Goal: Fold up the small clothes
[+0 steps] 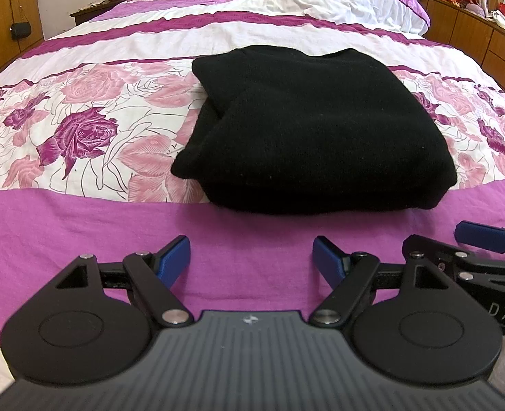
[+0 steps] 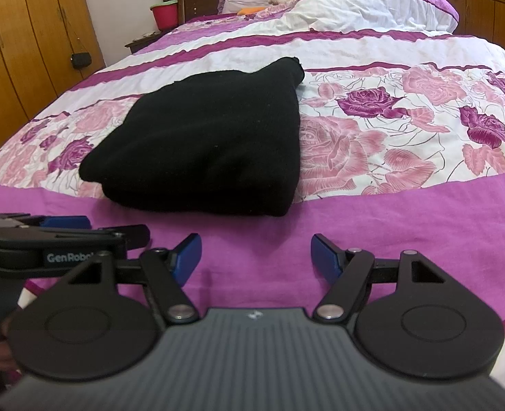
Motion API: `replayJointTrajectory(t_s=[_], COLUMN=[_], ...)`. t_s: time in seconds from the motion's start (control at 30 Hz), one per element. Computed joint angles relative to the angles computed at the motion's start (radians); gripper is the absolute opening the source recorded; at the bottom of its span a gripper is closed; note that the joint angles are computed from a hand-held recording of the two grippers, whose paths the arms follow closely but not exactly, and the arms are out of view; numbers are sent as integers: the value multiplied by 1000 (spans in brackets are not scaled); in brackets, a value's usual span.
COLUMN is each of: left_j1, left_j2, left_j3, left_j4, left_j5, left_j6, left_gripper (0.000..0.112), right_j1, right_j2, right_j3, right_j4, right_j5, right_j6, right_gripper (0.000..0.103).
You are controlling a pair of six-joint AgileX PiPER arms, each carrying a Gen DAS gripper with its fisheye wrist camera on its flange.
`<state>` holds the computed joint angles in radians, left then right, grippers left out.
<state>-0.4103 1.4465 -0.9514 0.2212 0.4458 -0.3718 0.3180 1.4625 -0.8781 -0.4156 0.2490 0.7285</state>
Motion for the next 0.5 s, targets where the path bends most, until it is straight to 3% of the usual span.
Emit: replayJointTrajectory(t_s=[0.5], left_j1=[-1], left_j2=[-2], left_j3=[4], left_j4=[0], left_j5=[5], left_j6=[3], left_gripper=[82], right_j1=[2], right_j2=[-1], right_j3=[1], right_j4=[-6], right_j5=[1], right_j6=[7], right_gripper=[72])
